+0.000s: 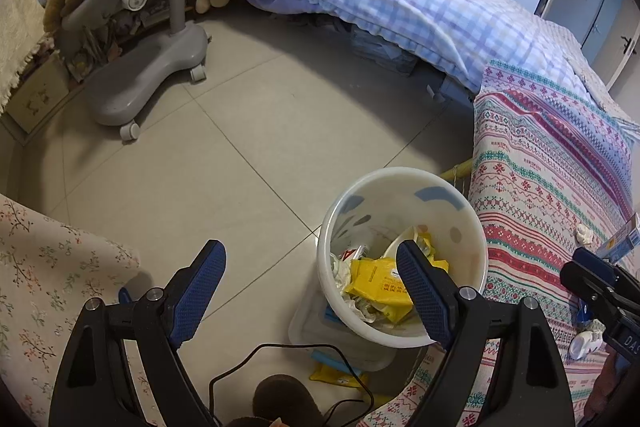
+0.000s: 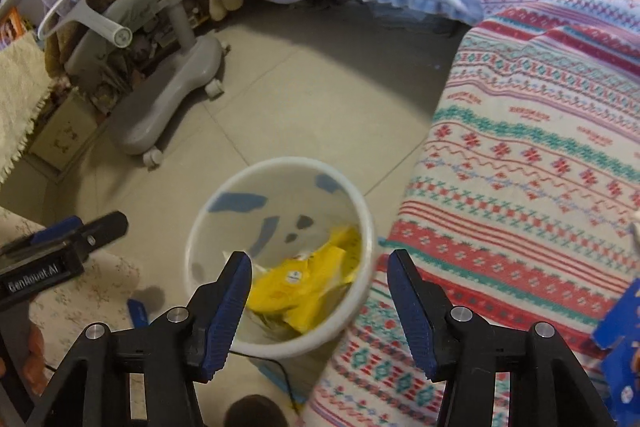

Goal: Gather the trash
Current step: 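Open the left tool over the wastebasket while the right tool releases the yellow wrapper there, then grasp the orange chip piece on the bedspread with the right tool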

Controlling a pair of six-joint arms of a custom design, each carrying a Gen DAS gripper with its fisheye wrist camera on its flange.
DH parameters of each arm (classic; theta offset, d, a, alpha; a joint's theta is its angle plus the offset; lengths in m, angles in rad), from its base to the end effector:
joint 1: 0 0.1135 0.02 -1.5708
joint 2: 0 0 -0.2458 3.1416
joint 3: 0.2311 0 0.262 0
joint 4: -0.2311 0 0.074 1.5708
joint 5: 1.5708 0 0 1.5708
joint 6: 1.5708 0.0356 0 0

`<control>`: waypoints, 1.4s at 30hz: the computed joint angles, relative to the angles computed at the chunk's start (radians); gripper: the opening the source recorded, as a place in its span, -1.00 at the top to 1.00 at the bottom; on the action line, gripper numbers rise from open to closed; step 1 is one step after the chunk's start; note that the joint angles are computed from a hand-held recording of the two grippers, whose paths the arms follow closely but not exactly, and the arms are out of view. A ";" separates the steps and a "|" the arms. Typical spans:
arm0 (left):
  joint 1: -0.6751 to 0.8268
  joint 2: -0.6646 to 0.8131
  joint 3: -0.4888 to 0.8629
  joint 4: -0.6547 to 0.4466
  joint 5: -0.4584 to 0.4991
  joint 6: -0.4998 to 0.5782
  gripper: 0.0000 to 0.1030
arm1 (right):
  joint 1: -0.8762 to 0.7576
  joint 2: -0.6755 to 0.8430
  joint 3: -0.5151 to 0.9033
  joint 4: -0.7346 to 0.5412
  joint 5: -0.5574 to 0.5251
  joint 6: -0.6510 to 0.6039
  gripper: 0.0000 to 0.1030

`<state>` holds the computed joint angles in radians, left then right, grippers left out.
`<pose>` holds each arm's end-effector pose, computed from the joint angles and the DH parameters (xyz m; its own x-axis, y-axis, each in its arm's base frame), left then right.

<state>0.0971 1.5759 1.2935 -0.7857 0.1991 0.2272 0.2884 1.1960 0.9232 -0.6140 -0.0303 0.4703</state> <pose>0.3345 0.0255 0.2504 -0.8498 0.1391 -0.5085 0.1963 0.9787 -0.0603 0.2499 0.0753 0.2464 -0.7995 0.2353 -0.5527 0.0669 0.9493 0.3073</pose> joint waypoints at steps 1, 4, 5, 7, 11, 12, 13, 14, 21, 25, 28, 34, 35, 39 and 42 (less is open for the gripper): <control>-0.003 -0.001 -0.002 -0.001 -0.001 0.001 -0.73 | -0.002 -0.012 -0.003 -0.013 0.005 -0.006 -0.21; -0.010 -0.006 -0.008 -0.006 0.001 0.004 -0.73 | -0.011 -0.046 -0.014 -0.041 0.013 -0.018 -0.27; -0.013 -0.005 -0.006 -0.012 0.004 0.005 -0.73 | -0.018 -0.062 -0.018 -0.052 0.015 -0.024 -0.29; -0.015 -0.002 0.002 -0.024 0.014 0.004 -0.73 | -0.034 -0.101 -0.032 -0.079 0.016 -0.035 -0.33; -0.028 -0.014 0.001 -0.034 0.024 0.002 -0.73 | -0.092 -0.193 -0.062 -0.152 0.001 -0.059 -0.41; -0.034 -0.018 -0.002 -0.034 0.023 0.001 -0.73 | -0.108 -0.218 -0.069 -0.174 -0.004 -0.066 -0.42; -0.039 -0.022 -0.006 -0.035 0.023 0.002 -0.73 | -0.139 -0.253 -0.078 -0.207 -0.013 -0.083 -0.46; -0.046 -0.026 -0.009 -0.037 0.023 0.002 -0.73 | -0.163 -0.281 -0.081 -0.238 -0.017 -0.098 -0.48; -0.096 -0.053 -0.039 -0.044 0.018 -0.012 -0.87 | -0.469 -0.443 -0.100 -0.429 -0.066 -0.285 -0.56; -0.131 -0.074 -0.064 -0.038 -0.003 -0.014 -0.88 | -0.719 -0.484 -0.121 -0.500 -0.160 -0.433 -0.60; -0.162 -0.080 -0.076 -0.040 -0.012 -0.023 -0.88 | -0.853 -0.478 -0.149 -0.519 -0.208 -0.511 -0.60; -0.235 -0.095 -0.091 -0.051 -0.029 -0.034 -0.88 | -1.017 -0.395 -0.205 -0.481 -0.258 -0.574 -0.60; -0.252 -0.097 -0.090 -0.055 -0.029 -0.038 -0.88 | -1.027 -0.384 -0.206 -0.475 -0.263 -0.577 -0.60; -0.319 -0.108 -0.092 -0.065 -0.036 -0.061 -0.88 | -1.064 -0.330 -0.204 -0.463 -0.300 -0.586 -0.33; -0.380 -0.117 -0.096 -0.072 -0.042 -0.080 -0.88 | -1.098 -0.291 -0.202 -0.485 -0.359 -0.608 -0.02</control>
<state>-0.2831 1.4587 1.1978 -0.8573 0.1574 0.1472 -0.8100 0.9054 0.7207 -1.0988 -0.3890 -0.1375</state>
